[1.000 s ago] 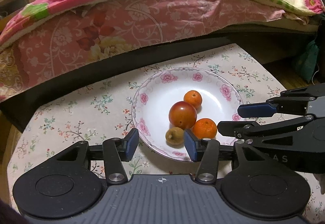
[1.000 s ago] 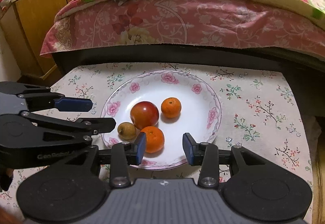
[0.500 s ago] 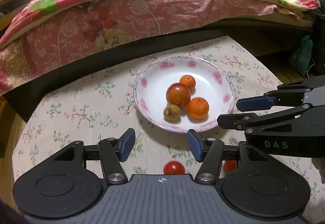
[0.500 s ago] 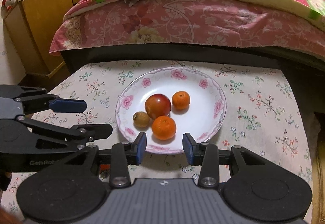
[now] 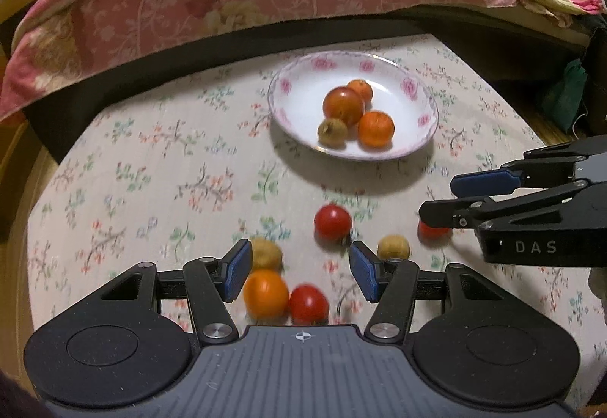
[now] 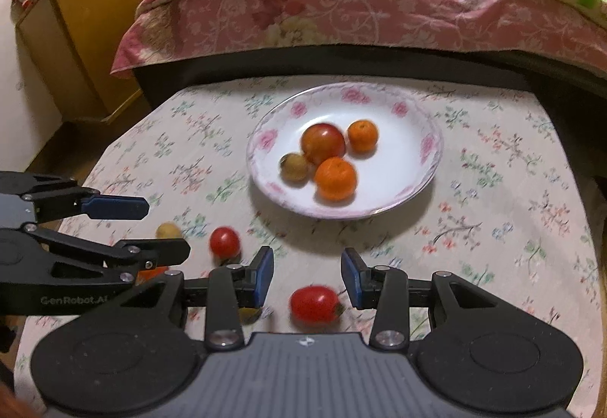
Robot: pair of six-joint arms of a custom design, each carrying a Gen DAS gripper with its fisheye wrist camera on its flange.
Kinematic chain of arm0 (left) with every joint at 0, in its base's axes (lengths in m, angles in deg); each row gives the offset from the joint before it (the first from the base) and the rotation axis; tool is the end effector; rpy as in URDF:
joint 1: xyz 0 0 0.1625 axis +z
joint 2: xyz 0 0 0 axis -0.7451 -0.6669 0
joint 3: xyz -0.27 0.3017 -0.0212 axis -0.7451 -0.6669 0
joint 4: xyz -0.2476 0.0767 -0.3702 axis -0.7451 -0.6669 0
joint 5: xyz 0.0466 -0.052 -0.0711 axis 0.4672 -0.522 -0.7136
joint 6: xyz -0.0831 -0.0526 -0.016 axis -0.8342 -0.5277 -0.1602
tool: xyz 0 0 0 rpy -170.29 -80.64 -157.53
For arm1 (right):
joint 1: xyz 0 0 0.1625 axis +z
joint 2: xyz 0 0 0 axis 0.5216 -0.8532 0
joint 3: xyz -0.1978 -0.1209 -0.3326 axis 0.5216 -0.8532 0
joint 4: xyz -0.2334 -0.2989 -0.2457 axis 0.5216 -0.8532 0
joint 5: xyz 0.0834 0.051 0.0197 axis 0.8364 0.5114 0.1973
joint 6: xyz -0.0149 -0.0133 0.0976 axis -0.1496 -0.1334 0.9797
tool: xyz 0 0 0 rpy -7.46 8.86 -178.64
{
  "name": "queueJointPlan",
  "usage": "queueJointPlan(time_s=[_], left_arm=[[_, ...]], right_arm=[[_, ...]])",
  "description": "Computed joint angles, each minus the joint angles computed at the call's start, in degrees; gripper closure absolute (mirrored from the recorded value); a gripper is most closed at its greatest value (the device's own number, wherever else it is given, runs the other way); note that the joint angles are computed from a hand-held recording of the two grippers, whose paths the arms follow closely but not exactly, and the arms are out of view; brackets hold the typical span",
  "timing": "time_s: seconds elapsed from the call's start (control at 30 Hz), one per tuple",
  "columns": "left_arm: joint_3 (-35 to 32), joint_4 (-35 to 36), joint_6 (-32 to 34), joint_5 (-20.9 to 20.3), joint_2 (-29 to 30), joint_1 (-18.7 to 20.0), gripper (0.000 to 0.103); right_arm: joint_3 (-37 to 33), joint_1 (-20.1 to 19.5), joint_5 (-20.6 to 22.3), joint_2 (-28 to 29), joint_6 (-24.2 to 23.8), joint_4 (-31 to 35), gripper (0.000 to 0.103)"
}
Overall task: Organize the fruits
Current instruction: 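Move both tools back toward the remaining fruits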
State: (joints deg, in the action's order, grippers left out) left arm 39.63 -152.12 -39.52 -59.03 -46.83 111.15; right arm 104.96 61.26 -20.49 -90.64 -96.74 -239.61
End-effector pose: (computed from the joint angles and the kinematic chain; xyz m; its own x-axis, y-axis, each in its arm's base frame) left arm -0.1283 -0.6978 0.0809 -0.7036 0.1818 -0.6870 0.5202 0.7904 -0.3236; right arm 0.1369 -0.7431 0.0493 -0.7458 -0.3866 0.5425 -0.5993 0.7451 -0.2928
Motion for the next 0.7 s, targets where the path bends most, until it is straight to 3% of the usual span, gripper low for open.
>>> queueJointPlan(time_s=[0.47,0.7], left_arm=[[4.7,2.7,-2.3,-2.1,-3.3,0.4,0.037],[4.3,3.2,-2.1,-3.3,-3.2,0.9,0.037]], right_arm=[[2.3,0.3,1.1,0.0,-3.2,4.2,0.064],[0.4,0.4,-0.1,2.6,-7.6,4.2,0.064]])
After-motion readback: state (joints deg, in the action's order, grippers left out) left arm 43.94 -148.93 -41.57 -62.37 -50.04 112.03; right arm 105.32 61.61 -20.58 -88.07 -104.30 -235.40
